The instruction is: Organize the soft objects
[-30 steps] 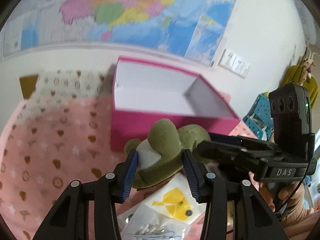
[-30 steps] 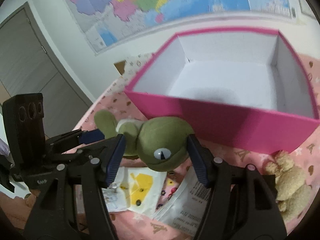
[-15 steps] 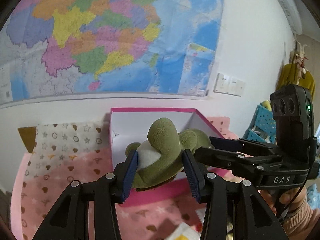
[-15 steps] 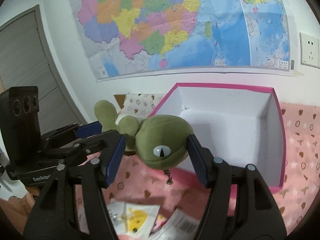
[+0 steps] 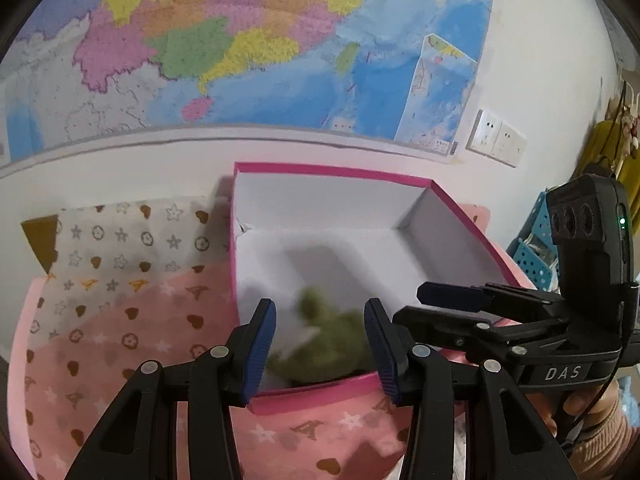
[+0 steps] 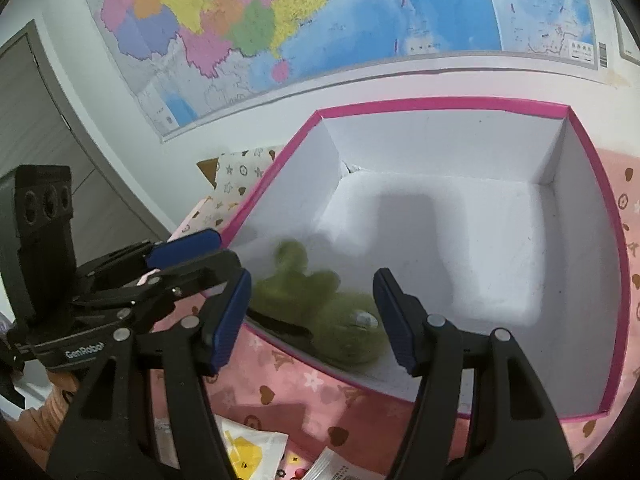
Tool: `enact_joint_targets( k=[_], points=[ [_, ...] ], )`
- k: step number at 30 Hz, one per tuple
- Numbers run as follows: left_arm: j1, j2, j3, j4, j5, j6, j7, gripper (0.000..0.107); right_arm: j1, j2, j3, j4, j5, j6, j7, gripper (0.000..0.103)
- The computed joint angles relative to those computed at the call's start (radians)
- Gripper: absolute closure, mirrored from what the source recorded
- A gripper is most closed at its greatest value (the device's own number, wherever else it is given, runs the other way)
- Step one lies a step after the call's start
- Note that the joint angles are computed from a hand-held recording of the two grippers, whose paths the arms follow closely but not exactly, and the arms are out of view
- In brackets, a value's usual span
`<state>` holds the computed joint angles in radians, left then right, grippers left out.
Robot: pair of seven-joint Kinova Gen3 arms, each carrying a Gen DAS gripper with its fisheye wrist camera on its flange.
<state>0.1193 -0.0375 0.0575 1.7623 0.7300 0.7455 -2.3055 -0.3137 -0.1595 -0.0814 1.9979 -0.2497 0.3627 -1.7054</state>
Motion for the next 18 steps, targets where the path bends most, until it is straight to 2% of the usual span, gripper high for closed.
enact_joint_targets(
  k=[5,9,13,16,18],
  points=[
    [-0.011,-0.078,-0.041,0.067,0.063,-0.021,-0.075,0.059,-0.004,-0.049,-0.025,0.031,0.033,-0.012,-0.013,0.037],
    [-0.017,-0.154,-0.135,0.138,0.154,0.043,-0.191,0.053,-0.120,-0.126,0.041,0.076,-0.020,-0.012,0.098,0.037],
    [-0.038,-0.200,-0.192,0.194,0.172,0.107,-0.225,0.051,-0.204,-0.160,0.045,0.098,-0.043,0.026,0.182,0.037],
    [-0.065,-0.238,-0.210,0.249,0.145,0.135,-0.212,0.051,-0.283,-0.137,0.070,0.101,-0.096,0.064,0.274,0.037],
    [-0.075,-0.252,-0.223,0.274,0.128,0.153,-0.199,0.051,-0.300,-0.101,0.061,0.098,-0.125,0.087,0.322,0.037]
  ],
)
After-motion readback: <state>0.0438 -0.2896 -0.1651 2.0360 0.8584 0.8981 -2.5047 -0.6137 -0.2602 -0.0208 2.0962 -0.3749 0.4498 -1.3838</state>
